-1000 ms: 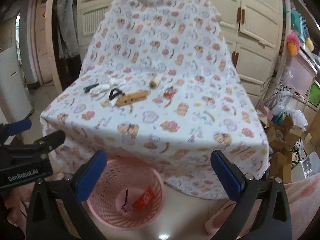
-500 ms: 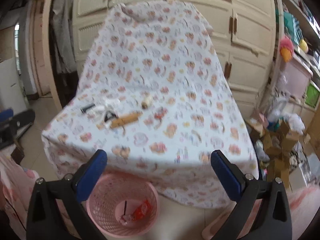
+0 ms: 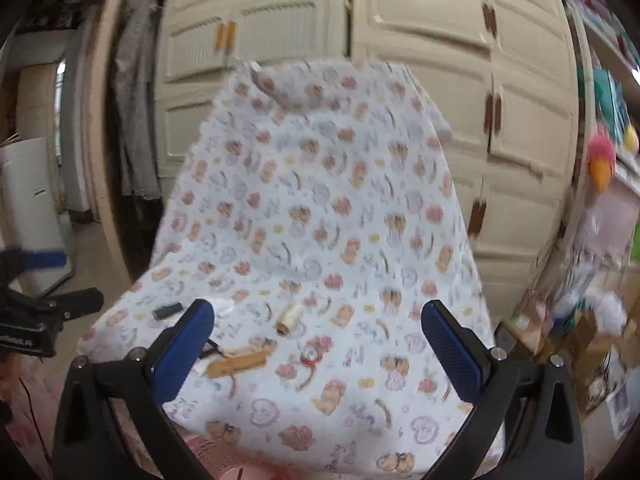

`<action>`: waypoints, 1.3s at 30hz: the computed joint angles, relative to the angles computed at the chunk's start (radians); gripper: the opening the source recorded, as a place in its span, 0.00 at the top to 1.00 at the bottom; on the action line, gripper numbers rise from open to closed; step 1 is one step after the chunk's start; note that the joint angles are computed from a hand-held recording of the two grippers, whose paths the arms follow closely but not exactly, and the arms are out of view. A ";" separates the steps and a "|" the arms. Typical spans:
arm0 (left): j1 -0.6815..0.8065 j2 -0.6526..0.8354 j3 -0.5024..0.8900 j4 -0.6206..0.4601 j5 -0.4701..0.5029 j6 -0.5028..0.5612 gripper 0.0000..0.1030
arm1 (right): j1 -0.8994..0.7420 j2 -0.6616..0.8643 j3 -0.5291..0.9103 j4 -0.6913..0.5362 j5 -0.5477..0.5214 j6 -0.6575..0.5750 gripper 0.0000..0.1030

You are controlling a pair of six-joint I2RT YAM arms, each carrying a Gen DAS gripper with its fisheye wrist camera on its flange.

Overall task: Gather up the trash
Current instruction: 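Move both tools back toward the items on the cloth, then grasp the white tissue with the left tool while the right tool grasps the wooden clothespin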

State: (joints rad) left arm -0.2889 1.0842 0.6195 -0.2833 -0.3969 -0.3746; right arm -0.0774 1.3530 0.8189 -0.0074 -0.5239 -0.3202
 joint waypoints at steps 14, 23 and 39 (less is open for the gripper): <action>-0.001 0.504 0.122 0.197 -0.025 0.117 0.56 | 0.112 0.209 0.019 0.021 0.173 -0.091 0.00; 0.097 0.571 0.177 0.235 0.079 0.079 0.75 | 0.120 0.242 0.021 0.032 0.211 -0.087 0.00; 0.073 0.235 0.070 0.059 0.088 0.015 0.97 | 0.167 0.328 0.111 -0.111 0.127 0.053 0.00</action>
